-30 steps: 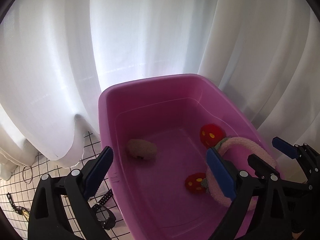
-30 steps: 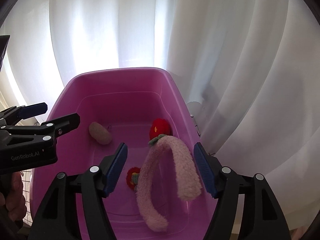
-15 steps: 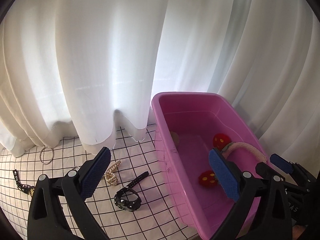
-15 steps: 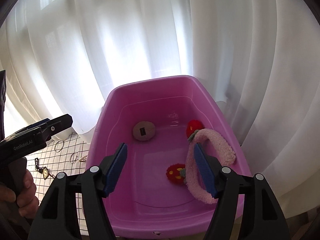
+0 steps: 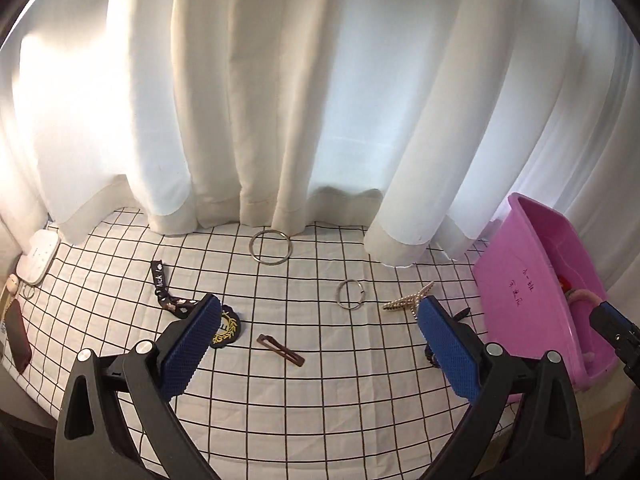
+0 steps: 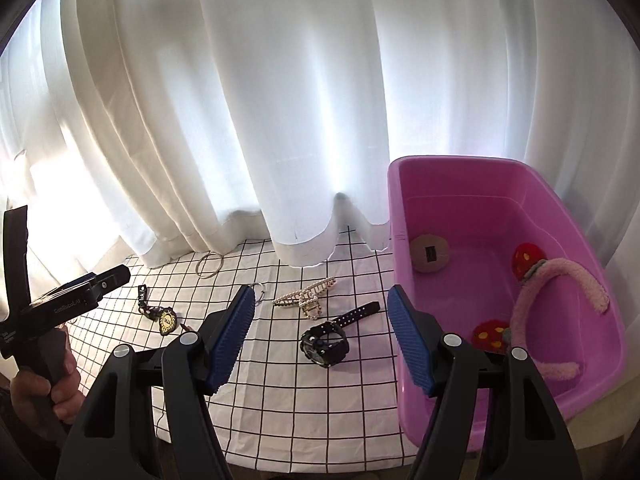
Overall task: Organize jewelry
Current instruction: 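Move the left gripper to the black lanyard while the right approaches the black watch, then close the left gripper on the black lanyard while the right gripper grasps the black watch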
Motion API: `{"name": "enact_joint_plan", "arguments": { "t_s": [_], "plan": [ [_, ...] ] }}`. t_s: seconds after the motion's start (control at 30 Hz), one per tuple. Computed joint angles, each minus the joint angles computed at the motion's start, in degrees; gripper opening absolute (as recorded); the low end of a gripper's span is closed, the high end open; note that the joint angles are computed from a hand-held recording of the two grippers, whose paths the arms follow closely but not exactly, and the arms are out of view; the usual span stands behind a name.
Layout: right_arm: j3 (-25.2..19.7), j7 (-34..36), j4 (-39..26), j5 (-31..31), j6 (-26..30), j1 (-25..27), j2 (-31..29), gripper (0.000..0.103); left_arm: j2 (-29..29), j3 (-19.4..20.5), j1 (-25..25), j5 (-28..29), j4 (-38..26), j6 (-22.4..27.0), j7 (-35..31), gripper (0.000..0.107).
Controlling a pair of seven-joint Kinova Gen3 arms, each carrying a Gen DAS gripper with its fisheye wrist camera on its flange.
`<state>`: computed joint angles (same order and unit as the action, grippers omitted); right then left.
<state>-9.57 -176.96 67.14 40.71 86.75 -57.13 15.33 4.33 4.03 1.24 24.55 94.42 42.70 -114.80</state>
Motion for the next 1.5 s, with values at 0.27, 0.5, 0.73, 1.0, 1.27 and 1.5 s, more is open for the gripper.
{"name": "enact_joint_plan", "arguments": {
  "t_s": [0.27,0.5,0.73,1.0,1.27,1.5],
  "plan": [
    [1.87,0.96,-2.63,-8.3,-4.36,2.02,6.65,0.066,5.98,-3.26,-6.53,-2.47,-0.65,-0.89,1.19,0.097],
    [3.77,-2.15,1.56,-15.18,-10.19,4.77,10.44,0.066,11.75,-1.95,-8.88,-5.4,-0.97,-4.18,2.11,0.097],
    [5.05,-3.93,3.89,-18.85,-12.42,6.27,13.58,0.066,18.28,-0.71,-8.78,-8.65,-3.7,-4.9,3.5,0.097],
    [6.1,-6.28,5.76,-20.02,-14.59,6.73,15.1,0.066,23.88,0.44,-7.52,-11.7,-7.58,-5.01,5.07,0.097],
    [6.84,-7.64,4.82,-19.33,-12.7,6.15,16.03,0.066,26.96,1.3,-7.1,-12.11,-11.53,-3.51,5.57,0.097],
    [6.82,-7.75,3.78,-19.67,-10.77,6.32,16.82,0.066,29.18,0.59,-5.98,-13.91,-14.44,-2.25,7.66,0.097]
  ]
}}
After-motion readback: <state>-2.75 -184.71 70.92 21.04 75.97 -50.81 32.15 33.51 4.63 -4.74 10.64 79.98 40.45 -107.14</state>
